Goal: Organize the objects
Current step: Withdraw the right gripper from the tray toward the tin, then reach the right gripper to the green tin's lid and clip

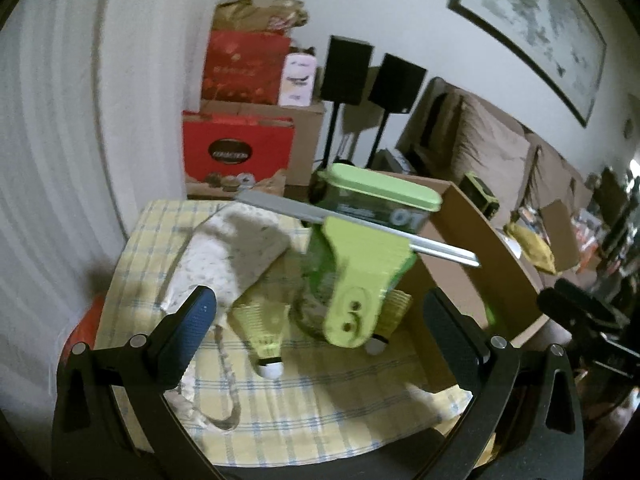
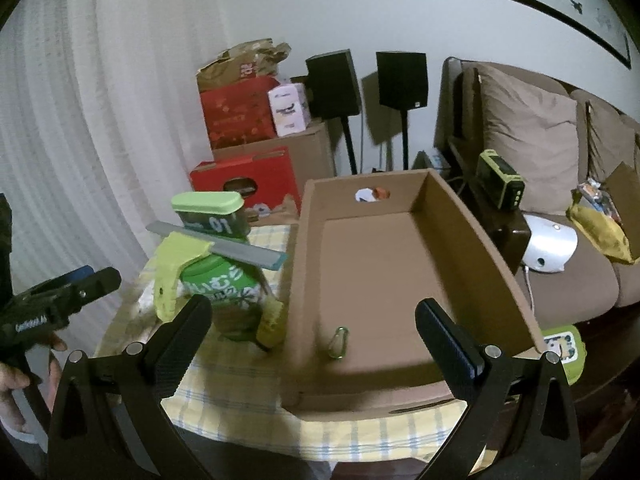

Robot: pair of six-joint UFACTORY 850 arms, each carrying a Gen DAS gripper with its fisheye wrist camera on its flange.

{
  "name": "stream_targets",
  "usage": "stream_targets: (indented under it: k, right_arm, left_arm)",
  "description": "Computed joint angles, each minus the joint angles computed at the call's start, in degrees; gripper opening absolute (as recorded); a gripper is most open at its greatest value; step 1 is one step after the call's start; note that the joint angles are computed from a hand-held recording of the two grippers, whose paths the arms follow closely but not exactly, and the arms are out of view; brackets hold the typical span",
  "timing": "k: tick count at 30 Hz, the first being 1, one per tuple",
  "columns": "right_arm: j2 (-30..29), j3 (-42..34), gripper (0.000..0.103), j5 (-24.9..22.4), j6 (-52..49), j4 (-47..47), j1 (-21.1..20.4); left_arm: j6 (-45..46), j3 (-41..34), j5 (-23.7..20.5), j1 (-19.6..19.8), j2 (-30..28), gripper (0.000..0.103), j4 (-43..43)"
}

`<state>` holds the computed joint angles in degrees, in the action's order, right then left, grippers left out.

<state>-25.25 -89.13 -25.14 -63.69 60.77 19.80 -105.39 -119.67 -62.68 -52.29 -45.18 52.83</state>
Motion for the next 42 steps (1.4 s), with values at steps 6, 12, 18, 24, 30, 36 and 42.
stream_targets:
  k: [6, 12, 18, 24, 30, 36, 42]
  right_arm:
    - [-2.14, -2.48, 0.089, -2.79, 3.42, -0.44, 0.01]
    - [-5.64, -6.89, 0.076, -7.48, 8.13, -1.76, -0.37]
    - [-9.23, -11.51, 0.068, -12.80, 11.76, 0.85, -1.34]
    - [-14.37, -17.02, 0.057, -21.42, 16.14, 8.21, -3.05]
    - [-19.37, -22.45, 0.042, -29.43, 19.32, 12.42, -4.14]
    - [-20.90, -23.75, 0.036, -31.21, 20.38, 13.20, -4.16]
    - [-22.47, -25.46, 0.035, -32.93, 21.61, 13.20, -4.09]
  left_arm:
    - [-2.63, 4.97, -0.07, 1.13, 3.09, 0.101, 0.85]
    - [-2.79, 7.86, 2.77, 3.13, 4.99, 0.089, -0.07]
    - [-5.71, 11.82, 8.30, 5.87, 7.39, 0.061, -1.34]
    - [-17.21, 19.04, 19.48, 8.85, 10.93, 0.053, 2.30]
    - [-21.74, 20.78, 26.50, 11.28, 10.79, 0.041, 3.70]
    - [-32.98, 24.27, 32.33, 12.47, 11.66, 0.038, 10.54]
    - [-38.12, 25.66, 34.55, 12.98, 12.16, 0.038, 14.42]
